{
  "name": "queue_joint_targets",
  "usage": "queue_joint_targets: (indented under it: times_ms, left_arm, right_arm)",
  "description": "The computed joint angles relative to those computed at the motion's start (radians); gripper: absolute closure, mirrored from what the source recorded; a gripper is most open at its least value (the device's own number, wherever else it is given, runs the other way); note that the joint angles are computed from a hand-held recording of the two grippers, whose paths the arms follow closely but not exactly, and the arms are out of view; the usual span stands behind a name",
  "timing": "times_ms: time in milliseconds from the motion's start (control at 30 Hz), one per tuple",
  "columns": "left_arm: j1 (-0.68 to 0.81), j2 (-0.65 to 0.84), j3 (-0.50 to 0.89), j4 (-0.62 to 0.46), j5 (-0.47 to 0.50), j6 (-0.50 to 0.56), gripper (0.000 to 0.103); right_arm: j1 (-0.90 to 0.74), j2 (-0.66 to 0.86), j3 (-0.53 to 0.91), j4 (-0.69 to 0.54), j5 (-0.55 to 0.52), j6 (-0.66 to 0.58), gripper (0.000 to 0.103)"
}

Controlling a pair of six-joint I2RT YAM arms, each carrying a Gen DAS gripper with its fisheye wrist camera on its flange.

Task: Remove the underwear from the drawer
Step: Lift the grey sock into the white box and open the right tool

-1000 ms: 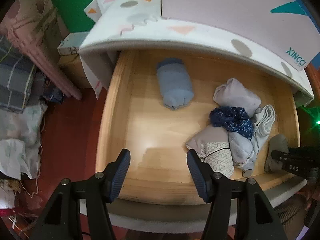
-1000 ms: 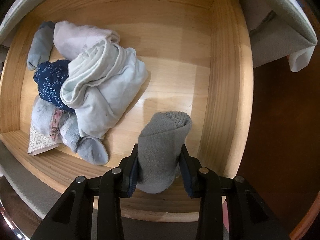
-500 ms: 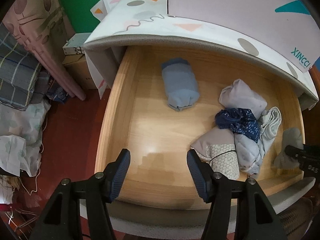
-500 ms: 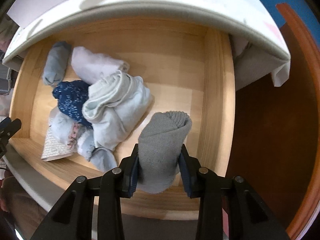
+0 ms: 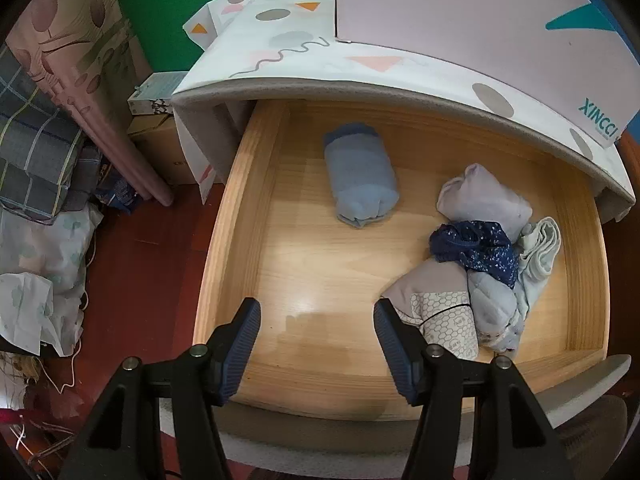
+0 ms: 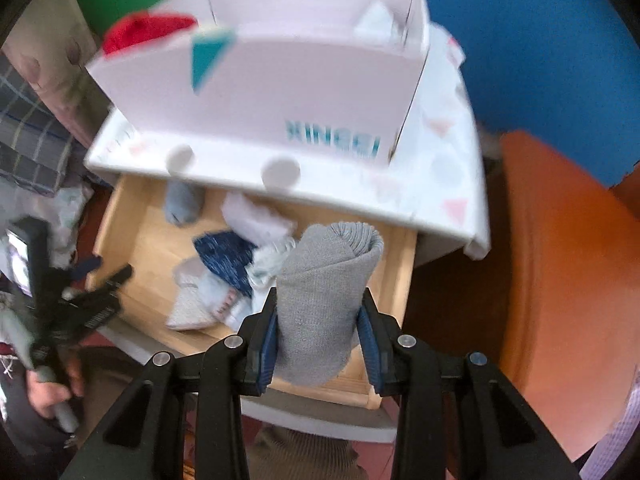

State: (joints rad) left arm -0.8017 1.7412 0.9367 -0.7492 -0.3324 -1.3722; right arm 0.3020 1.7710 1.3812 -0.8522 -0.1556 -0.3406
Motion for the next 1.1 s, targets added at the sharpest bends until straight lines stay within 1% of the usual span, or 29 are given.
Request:
queue_joint_targets:
  times_ms: [133, 233, 267, 333, 400, 533, 633, 700, 967, 1100]
  left_arm:
    - [0.001, -0.010, -0.012, 0.012, -0.003, -0.010, 0.043]
    - [-0.002, -0.018, -0.021, 0.017, -0.008, -0.022, 0.043]
    - [-0.003, -0.020, -0.024, 0.020, -0.010, -0.025, 0.043]
    - [-0.005, -0.025, -0.026, 0.018, -0.013, -0.032, 0.043]
    - [-0.008, -0.034, -0.033, 0.025, -0.018, -0.032, 0.043]
    - [-0.012, -0.046, -0.045, 0.030, -0.026, -0.046, 0.043]
    - [-0.015, -0.055, -0.053, 0.033, -0.027, -0.055, 0.043]
    - [-0.013, -0.061, -0.059, 0.040, -0.024, -0.056, 0.043]
    - [-0.009, -0.083, -0.084, 0.060, -0.022, -0.071, 0.043]
    - [-0.007, -0.091, -0.093, 0.069, -0.020, -0.074, 0.043]
  right_arm:
    - [-0.020, -0.007, 0.155, -0.083, -0.025, -0.013, 0.070]
    - [-0.018, 0.021, 0.273, -0.124, -0.044, 0.011, 0.070]
    - [-0.011, 0.043, 0.334, -0.142, -0.046, 0.023, 0.070]
    - [0.015, 0.073, 0.389, -0.136, -0.033, 0.056, 0.070]
    - [0.032, 0.131, 0.487, -0.158, -0.027, 0.081, 0.070]
    - [0.069, 0.278, 0.712, -0.232, 0.020, 0.116, 0.070]
    - [0.087, 0.387, 0.844, -0.277, 0.038, 0.144, 0.070]
    - [0.097, 0.431, 0.881, -0.281, 0.049, 0.159, 0.070]
    - [0.133, 0.677, 1.177, -0.401, 0.109, 0.181, 0.070]
    - [0.131, 0.770, 1.301, -0.458, 0.109, 0.191, 0.069]
